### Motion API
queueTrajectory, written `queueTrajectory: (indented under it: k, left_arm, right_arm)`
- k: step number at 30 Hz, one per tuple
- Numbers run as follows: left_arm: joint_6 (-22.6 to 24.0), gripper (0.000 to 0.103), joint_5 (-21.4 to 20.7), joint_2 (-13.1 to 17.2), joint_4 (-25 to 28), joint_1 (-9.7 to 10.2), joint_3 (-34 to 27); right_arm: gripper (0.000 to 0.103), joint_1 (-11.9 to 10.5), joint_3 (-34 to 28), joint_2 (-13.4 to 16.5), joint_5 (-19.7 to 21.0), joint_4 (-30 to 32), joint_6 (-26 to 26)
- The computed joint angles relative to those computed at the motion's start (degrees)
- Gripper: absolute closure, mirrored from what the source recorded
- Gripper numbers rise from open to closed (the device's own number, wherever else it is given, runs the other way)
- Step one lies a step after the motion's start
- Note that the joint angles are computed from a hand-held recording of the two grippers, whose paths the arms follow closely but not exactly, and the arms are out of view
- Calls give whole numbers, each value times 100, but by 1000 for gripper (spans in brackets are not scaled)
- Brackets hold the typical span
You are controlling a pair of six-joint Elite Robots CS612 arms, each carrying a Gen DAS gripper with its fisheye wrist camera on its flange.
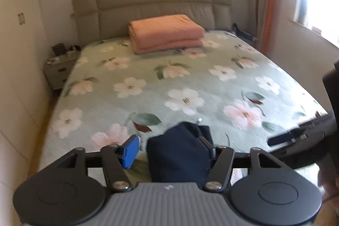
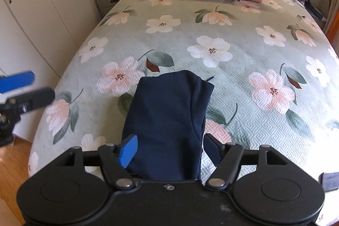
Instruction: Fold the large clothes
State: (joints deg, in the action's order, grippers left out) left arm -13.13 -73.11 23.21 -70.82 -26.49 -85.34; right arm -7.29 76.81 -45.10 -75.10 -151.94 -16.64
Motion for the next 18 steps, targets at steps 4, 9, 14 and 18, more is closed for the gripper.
queueTrajectory:
  k: [4,9,14,18]
  left_arm:
    - [-546,30,63,-188,166,9,124]
    - [-1334,25,-329,-258,601,81,96]
    - [-1315,25,-368,-289,859,110,153]
    - [-1211,25,-325,-298,787,113,173]
  right_arm:
    - [21,58,96,-163,-186,-45,297]
    - [20,133,236,-302,-293,-310,447]
    - [20,197,218,-331,-443,-207,467]
    - [20,254,190,-344,-522,-108,522]
